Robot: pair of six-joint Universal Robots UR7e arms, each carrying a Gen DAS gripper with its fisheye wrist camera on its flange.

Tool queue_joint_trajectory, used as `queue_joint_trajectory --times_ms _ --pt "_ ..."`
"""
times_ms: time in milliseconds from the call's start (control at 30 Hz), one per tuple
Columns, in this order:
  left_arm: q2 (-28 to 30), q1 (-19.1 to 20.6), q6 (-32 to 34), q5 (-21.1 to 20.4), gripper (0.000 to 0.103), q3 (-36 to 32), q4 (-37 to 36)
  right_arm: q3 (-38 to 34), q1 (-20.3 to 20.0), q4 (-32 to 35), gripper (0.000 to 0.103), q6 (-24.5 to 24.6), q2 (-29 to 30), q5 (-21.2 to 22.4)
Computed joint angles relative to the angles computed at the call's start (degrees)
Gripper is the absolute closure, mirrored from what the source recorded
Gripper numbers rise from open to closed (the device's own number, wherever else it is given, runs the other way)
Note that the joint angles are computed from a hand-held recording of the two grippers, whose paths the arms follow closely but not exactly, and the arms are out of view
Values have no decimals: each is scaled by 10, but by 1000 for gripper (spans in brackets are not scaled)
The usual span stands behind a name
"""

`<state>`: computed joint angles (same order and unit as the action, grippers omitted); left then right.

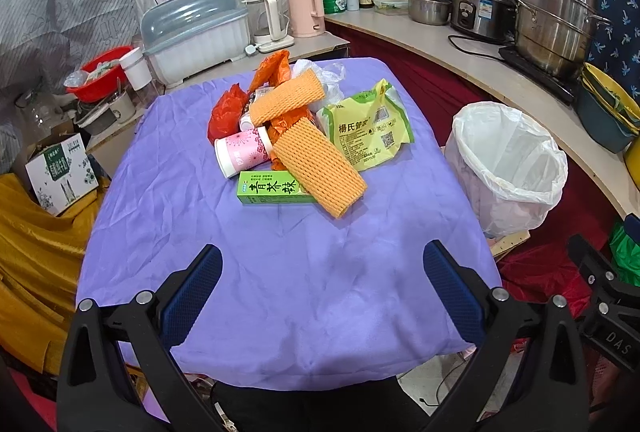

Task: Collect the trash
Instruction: 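Reach the left tool to the orange foam net sleeve and grasp it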

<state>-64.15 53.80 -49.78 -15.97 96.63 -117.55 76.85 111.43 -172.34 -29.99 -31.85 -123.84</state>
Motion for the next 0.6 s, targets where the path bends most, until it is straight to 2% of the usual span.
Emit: queue_joint_trajectory --times_ms 400,600 --pt "-7 47 24 -32 7 -9 -62 -50 -6 11 7 15 45 6" --pt "13 88 72 -90 7 -43 -118 -102 -7 49 7 21 81 0"
